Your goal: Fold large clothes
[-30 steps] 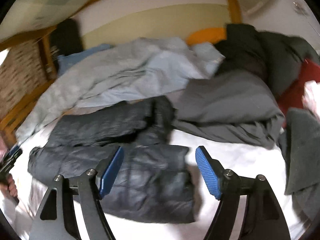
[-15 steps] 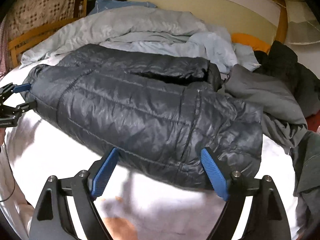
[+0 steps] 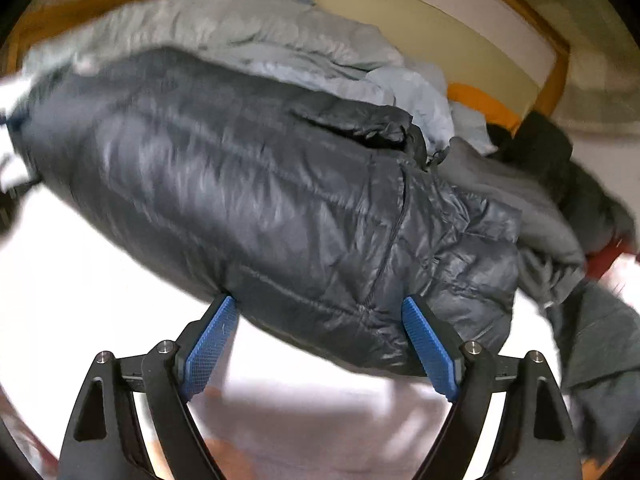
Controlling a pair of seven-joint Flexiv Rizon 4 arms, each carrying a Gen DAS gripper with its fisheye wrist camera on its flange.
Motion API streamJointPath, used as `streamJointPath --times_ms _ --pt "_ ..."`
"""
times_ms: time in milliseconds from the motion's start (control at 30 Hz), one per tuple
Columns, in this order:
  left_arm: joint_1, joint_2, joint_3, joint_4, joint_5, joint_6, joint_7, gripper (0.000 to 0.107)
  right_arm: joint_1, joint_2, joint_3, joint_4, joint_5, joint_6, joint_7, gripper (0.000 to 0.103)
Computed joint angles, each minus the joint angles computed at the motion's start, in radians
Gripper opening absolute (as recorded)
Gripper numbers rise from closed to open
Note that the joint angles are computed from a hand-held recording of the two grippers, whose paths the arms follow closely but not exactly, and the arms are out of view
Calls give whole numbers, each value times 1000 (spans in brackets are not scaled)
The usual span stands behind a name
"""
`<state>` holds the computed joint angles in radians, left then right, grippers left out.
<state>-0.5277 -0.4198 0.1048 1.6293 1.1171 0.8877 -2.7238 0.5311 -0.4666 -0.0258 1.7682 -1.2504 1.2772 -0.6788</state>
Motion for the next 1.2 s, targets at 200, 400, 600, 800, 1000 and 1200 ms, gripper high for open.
streamJointPath --times_ms 200,400,600,800,1000,1200 --pt "14 -15 5 -12 -23 23 -4 101 -11 -17 -8 -6 -29 18 25 91" --pt "1 -23 18 -22 -25 17 -28 92 -7 -38 -24 -27 -7 27 22 99" --pt "-31 -21 22 -37 13 -74 -62 22 -12 -37 -27 -35 13 5 49 35" --pt "-35 42 1 -1 47 -86 -85 12 -22 18 40 -3 150 -35 -153 22" --pt "-3 76 -42 32 -3 -97 -78 12 -9 93 80 70 273 -102 -169 22" --pt "15 133 -68 66 -52 -107 -87 13 -25 128 115 71 342 -97 -212 22"
